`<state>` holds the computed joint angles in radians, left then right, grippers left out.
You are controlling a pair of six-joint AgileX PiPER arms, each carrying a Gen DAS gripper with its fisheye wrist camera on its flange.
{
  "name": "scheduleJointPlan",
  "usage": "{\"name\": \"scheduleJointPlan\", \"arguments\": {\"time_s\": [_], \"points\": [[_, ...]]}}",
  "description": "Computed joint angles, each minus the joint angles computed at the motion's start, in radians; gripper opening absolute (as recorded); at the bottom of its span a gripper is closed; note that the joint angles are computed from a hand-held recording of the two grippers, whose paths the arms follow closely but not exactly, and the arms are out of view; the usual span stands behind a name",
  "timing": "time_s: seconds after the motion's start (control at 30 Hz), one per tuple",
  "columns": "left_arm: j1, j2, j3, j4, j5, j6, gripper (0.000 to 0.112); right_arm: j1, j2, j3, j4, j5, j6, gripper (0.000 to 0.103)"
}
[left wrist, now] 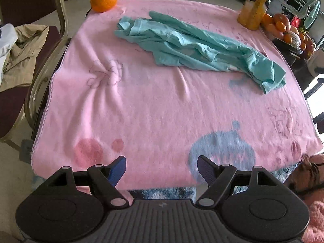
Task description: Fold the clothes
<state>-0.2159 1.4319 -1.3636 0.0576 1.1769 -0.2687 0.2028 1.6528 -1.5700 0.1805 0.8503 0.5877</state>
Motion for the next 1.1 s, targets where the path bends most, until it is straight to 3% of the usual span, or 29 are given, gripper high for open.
{"name": "scheduleJointPlan", "arguments": {"time_s": [0.13,0.23,0.43,0.6,0.83,1.1], "points": [[0.021,0.049,-0.072,-0.004,-0.006,-0.026,0.075,0.013,-0.024,0.044,0.107,-0.007,-0.043,0.026],[0.06,0.108,-0.167,-0.02,-0.005,-0.052,0.067,0.025,-0.03,0.068,0.232,-0.048,-0.097,0.028],[0.179,0.34,-0.491,-0.162,-0.029,-0.084,0.049,0.043,0.004,0.083,0.436,-0.201,-0.215,0.029],[0.253,0.587,-0.74,-0.381,0.0,-0.109,0.039,0.05,0.045,0.097,0.557,-0.305,-0.296,0.039],[0.322,0.735,-0.728,-0.707,-0.089,-0.074,0.039,0.023,0.099,0.138,0.647,-0.331,-0.356,0.041],[0.308,0.759,-0.653,-0.759,-0.227,-0.037,0.04,0.003,0.139,0.174,0.714,-0.334,-0.408,0.041]]}}
